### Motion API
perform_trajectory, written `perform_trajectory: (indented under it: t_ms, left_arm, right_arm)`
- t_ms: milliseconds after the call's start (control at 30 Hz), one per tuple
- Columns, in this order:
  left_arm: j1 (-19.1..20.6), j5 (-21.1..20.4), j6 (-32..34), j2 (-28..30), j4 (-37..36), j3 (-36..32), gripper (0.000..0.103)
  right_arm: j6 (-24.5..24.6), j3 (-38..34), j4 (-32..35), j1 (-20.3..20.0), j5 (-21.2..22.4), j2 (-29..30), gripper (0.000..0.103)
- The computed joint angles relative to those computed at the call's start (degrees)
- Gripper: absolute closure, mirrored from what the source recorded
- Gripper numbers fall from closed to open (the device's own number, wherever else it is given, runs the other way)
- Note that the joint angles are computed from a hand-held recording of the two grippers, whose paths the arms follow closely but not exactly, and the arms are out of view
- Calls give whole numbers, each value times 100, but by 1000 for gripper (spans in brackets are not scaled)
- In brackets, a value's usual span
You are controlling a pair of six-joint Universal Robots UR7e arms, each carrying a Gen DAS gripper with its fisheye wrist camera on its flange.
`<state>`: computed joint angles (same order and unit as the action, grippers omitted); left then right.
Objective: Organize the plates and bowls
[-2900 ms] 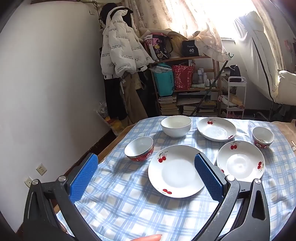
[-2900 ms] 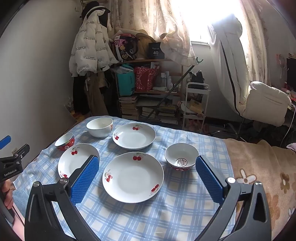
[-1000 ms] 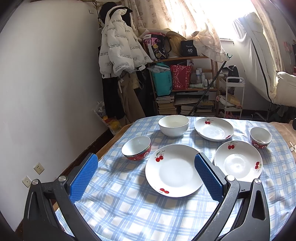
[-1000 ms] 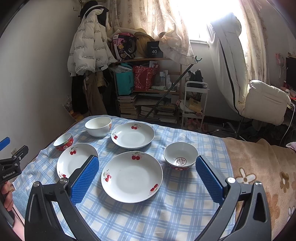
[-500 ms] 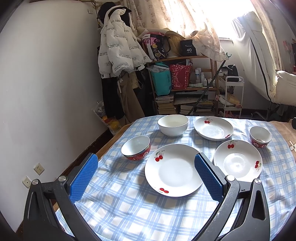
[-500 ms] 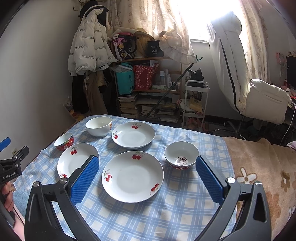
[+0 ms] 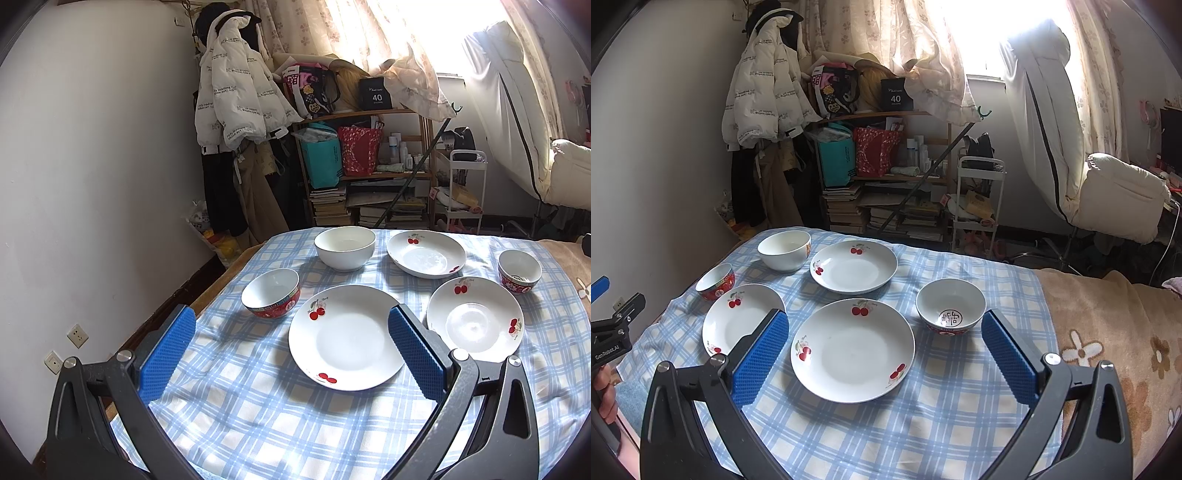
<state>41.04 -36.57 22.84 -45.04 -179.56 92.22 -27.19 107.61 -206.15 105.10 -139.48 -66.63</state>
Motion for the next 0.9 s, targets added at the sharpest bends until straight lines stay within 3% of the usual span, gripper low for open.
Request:
perform_trajectory:
  t_ms: [467,600,900]
  left_arm:
    - [28,-54,-132,-59,269,30,1]
    - [59,-152,-316,-7,674,-178,1]
    - [120,-294,-617,335,1339,-861,1]
  right_arm:
    - [33,-19,18,13,-28,-6,0]
    - [-14,87,-221,-105,67,-30,0]
    - [185,-134,172,-249,-27,35,0]
